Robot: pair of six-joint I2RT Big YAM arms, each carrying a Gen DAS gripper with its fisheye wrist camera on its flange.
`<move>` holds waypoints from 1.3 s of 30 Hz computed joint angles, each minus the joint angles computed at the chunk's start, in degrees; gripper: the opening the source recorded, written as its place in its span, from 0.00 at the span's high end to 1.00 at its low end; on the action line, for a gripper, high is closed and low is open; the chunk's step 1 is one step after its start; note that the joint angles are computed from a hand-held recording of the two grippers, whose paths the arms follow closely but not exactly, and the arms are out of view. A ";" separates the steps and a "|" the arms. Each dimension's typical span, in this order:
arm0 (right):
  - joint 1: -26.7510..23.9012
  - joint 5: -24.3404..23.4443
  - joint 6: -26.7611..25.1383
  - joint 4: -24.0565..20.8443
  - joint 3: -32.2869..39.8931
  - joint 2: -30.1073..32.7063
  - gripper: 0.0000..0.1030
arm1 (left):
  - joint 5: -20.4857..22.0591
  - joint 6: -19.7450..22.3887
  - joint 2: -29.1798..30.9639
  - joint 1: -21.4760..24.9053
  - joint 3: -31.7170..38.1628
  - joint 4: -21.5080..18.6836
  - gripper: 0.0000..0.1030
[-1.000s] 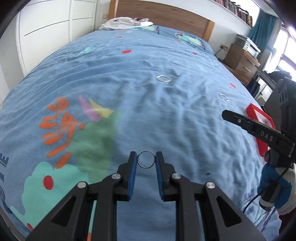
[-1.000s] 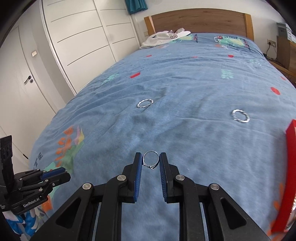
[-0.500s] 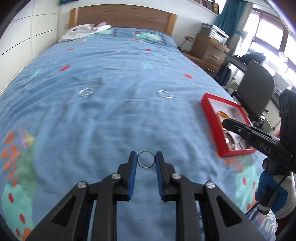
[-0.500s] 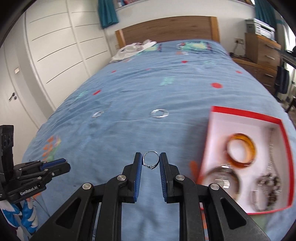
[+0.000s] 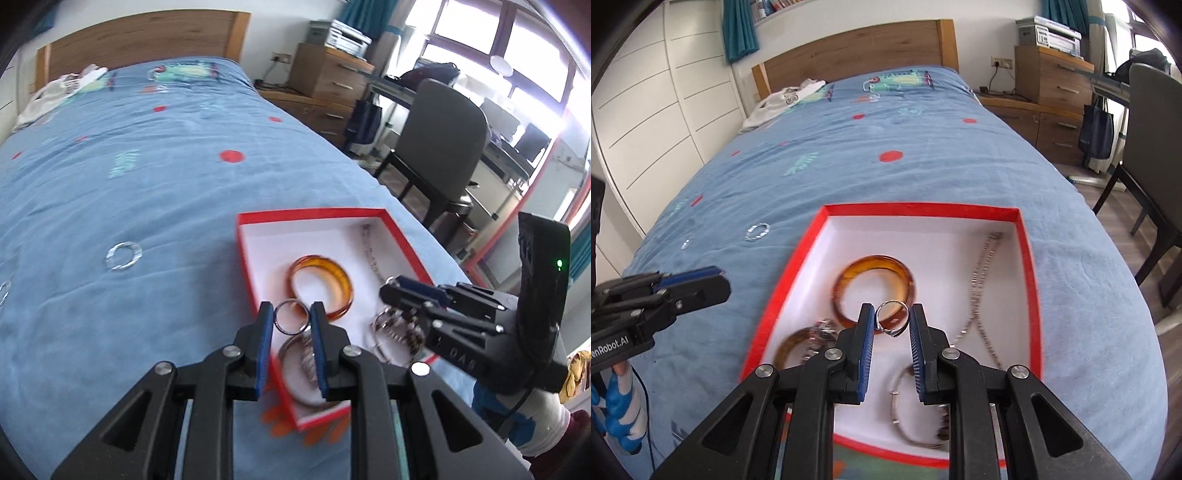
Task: Organize jewelry
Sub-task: 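Carry both silver rings into the red box and open both tools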
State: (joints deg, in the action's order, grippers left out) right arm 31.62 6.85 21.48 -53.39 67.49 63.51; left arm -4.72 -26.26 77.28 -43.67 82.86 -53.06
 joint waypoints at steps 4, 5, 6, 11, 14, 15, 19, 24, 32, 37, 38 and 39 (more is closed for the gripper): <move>-3.32 -2.88 -4.29 -1.65 1.01 2.33 0.81 | 1.06 1.94 7.37 -0.25 6.09 -1.90 0.82; -4.07 -3.73 -5.37 -2.04 1.29 2.97 0.81 | 0.99 2.39 8.26 -0.41 6.68 -2.13 0.82; -4.86 -4.53 -6.32 -2.47 1.35 3.27 0.81 | 0.93 3.12 9.46 -0.57 7.50 -2.52 0.82; -6.71 -6.13 -8.44 -2.74 1.17 4.57 0.81 | 0.87 4.75 12.66 -1.03 8.71 -3.47 0.82; -6.91 -6.01 -9.23 -2.79 0.88 4.91 0.81 | 0.84 5.06 13.36 -1.20 8.57 -3.44 0.82; -6.91 -6.01 -9.71 -2.79 0.84 5.04 0.81 | 0.86 5.06 13.51 -1.20 8.48 -3.38 0.82; -6.24 -5.12 -10.43 -3.14 1.14 5.77 0.81 | 0.22 4.73 13.82 -1.15 7.92 -3.44 0.81; -5.47 -4.16 -10.54 -3.17 0.74 5.76 0.81 | -0.30 4.99 13.91 -1.31 7.99 -3.56 0.81; -4.86 -3.07 -9.60 -4.32 1.14 5.36 0.80 | -0.16 3.84 13.24 -1.29 7.97 -4.16 0.80; -4.56 -1.86 -8.38 -5.46 1.14 3.97 0.75 | -0.08 3.24 11.83 -1.52 7.78 -4.42 0.78; -4.59 -1.72 -8.29 -5.75 1.13 3.55 0.75 | -0.13 3.19 11.43 -1.61 7.65 -4.44 0.78; -4.52 -1.52 -8.11 -6.13 1.22 3.14 0.75 | -0.41 3.10 10.82 -1.81 7.62 -4.66 0.77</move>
State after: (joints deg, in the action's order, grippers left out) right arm 27.10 5.33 13.37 -59.52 68.72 66.65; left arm -5.13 -23.16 88.10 -45.48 90.49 -57.72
